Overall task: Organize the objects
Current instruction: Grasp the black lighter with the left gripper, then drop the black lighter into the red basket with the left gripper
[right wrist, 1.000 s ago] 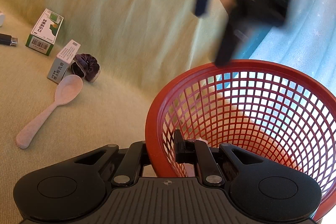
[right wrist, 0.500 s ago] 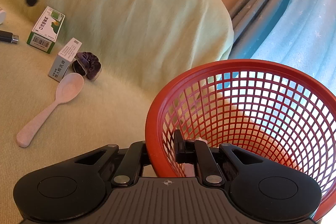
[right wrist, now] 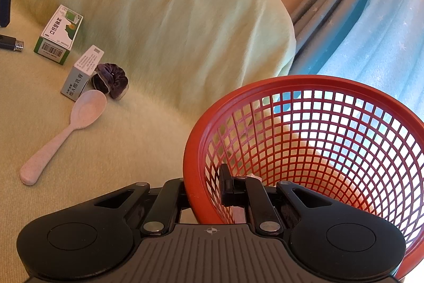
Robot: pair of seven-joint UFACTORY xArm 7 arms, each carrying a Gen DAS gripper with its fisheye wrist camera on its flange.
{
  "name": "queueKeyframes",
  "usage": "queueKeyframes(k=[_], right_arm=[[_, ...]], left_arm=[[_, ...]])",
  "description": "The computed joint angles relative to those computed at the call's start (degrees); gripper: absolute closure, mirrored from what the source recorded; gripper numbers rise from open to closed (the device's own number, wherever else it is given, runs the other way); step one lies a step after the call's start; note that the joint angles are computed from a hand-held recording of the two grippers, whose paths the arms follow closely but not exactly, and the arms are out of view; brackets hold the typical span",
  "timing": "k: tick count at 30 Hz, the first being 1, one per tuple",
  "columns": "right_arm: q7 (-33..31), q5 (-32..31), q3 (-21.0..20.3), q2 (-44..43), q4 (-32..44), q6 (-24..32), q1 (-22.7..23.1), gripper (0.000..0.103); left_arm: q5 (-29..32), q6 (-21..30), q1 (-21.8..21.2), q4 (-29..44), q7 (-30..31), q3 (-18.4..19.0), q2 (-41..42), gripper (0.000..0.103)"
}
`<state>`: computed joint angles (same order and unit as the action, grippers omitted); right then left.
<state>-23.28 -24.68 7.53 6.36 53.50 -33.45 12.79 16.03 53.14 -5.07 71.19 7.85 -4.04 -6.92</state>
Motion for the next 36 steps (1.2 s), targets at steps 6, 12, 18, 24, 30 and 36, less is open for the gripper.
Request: queueKeyframes(k=[6, 12, 18, 24, 30, 36], right_arm=[[0.14, -0.18, 0.03, -0.04, 0.06, 0.12, -0.06, 0.096], [0.51, -0.32, 0.07, -0.11, 0.13, 0.20, -0.07, 0.096], [0.50, -0.35, 0.06, -0.12, 0.16, 0.25, -0.06, 0.096], [0.50, -0.35, 0.06, -0.12, 0.16, 0.25, -0.06, 0.096], [0.32, -0.12, 0.09, -0.10, 0.19, 0.31, 0.06, 0.096], [0.33, -0.07, 0.09, -0.09, 0.17, 0.26, 0.07, 0.096]], left_arm=[[-3.25, 0.25, 0.22, 0.61, 0.60, 0.69, 0.46, 0.081], [-0.31, -0.60, -0.03, 0.17, 0.65, -0.08, -0.66, 0.085], [0.75, -0.33, -0.42, 1.25, 2.07, -0.58, -1.45, 0.085], [0.96, 0.03, -0.86, 3.23, 3.46, -0.90, -1.34, 0.085], [0.94, -0.67, -1.55, 3.89, 4.60, -1.40, -2.05, 0.085], [-0.27, -1.50, -2.86, 7.17, 6.25, -2.18, -1.40, 0.085]])
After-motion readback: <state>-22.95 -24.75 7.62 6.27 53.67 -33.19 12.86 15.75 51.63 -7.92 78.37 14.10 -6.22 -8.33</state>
